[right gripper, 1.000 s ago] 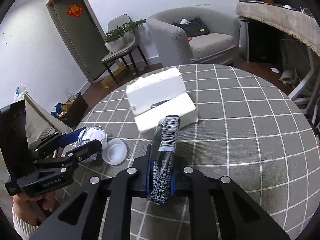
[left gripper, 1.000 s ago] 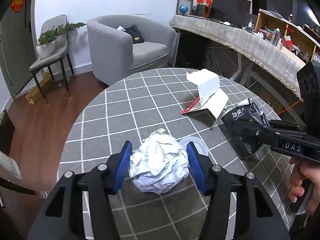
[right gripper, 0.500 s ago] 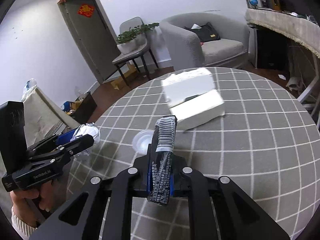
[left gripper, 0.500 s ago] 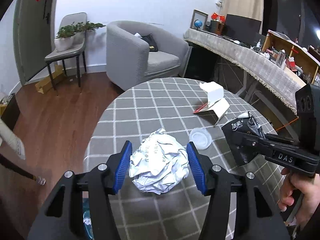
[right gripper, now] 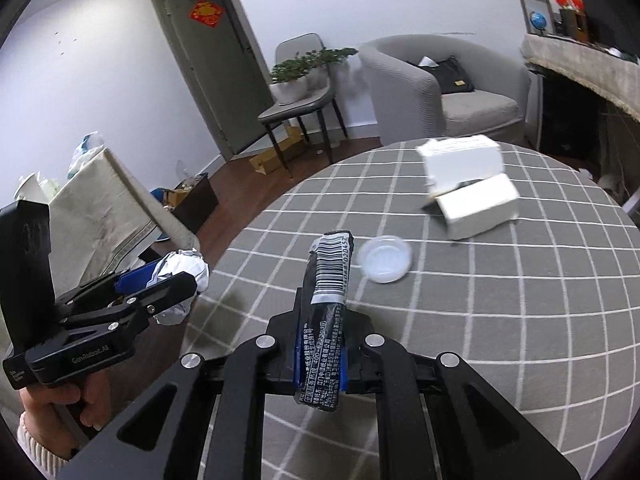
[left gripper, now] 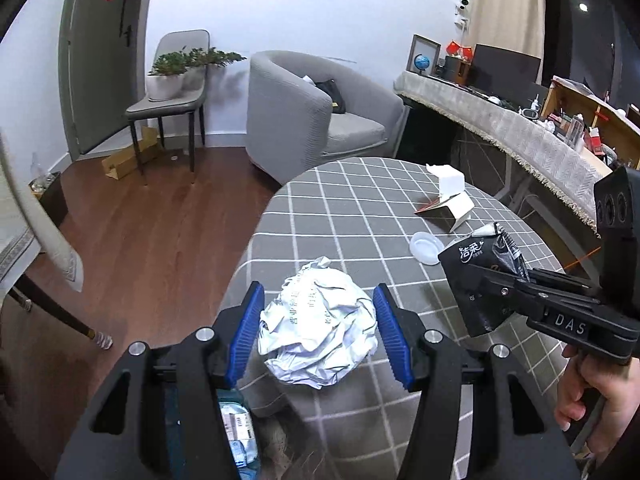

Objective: Collect trash
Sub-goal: 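Carry the crumpled foil ball in the left tool over the bin and release it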

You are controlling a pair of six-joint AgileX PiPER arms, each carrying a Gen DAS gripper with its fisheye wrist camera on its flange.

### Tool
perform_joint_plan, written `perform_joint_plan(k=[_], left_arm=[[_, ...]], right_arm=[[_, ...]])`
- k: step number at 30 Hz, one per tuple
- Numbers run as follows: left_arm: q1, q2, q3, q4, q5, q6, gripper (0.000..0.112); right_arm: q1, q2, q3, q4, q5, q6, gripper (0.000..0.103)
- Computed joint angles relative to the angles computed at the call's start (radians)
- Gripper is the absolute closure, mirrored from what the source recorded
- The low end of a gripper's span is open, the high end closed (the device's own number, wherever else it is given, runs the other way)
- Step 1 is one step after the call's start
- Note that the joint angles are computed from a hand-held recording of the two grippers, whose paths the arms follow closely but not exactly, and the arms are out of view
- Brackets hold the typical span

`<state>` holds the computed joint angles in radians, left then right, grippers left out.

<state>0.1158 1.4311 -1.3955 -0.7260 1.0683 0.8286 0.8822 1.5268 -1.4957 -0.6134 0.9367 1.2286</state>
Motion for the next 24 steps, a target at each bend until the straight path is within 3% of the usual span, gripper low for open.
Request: perform_joint_plan(k=[11, 24], left_arm=[[0.153, 0.011, 0.011, -0.064, 0.043, 0.109, 0.053], [0.332, 0.127, -0.064, -0.025, 0.084, 0.143, 0.054]], right_arm=[[0.062, 0.126, -0.163, -0.041, -0.011, -0.045, 0.091], [0.081, 0.378, -0.475, 0.063, 0.042, -0.204, 0.091]])
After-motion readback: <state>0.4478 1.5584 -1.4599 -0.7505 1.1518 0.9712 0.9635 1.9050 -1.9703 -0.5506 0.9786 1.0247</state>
